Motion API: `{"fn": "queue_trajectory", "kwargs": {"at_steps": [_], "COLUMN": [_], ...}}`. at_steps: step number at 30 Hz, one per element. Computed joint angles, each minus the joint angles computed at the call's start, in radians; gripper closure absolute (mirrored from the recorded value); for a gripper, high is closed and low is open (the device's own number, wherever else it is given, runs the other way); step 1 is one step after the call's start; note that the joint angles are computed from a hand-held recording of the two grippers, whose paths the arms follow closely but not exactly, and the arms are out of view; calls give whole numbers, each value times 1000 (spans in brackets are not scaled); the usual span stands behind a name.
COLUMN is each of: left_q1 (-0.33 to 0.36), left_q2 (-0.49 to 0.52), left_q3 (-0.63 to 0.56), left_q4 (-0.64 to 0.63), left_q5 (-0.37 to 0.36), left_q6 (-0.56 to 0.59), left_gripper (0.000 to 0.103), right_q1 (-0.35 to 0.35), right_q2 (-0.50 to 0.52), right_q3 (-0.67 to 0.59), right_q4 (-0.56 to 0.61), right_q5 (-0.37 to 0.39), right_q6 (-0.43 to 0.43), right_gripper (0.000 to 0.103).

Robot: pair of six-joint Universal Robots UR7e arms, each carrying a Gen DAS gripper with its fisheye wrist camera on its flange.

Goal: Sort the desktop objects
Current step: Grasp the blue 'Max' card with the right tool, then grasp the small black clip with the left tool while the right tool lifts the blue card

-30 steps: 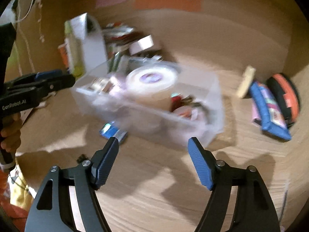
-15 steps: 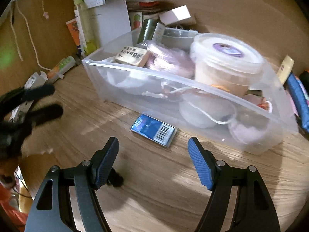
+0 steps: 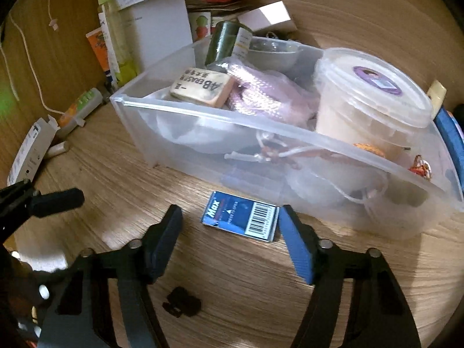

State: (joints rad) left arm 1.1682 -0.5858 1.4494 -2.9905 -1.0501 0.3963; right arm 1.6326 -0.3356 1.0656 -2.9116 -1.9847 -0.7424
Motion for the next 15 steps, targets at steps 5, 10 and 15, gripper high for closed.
{"fn": "queue_trajectory", "kwargs": {"at_steps": [5,10,15], "left_q1": [-10,-19,-33], "left_q2": [14,39,74], "left_q3": [-14,-53,-93], "left_q4": [47,110,144], "left_q5": [-17,-23,7], "left_q6": [1,-15,-19], "left_gripper": [39,39,55], "right_q1": [-20,-49,-75], "right_q2": [-45,-116,-183], "right_q3": [41,130,208], "right_q4": [25,-16,-67], "right_q5": [40,83,127], "right_q6": [16,36,29], "right_gripper": [56,56,56]}}
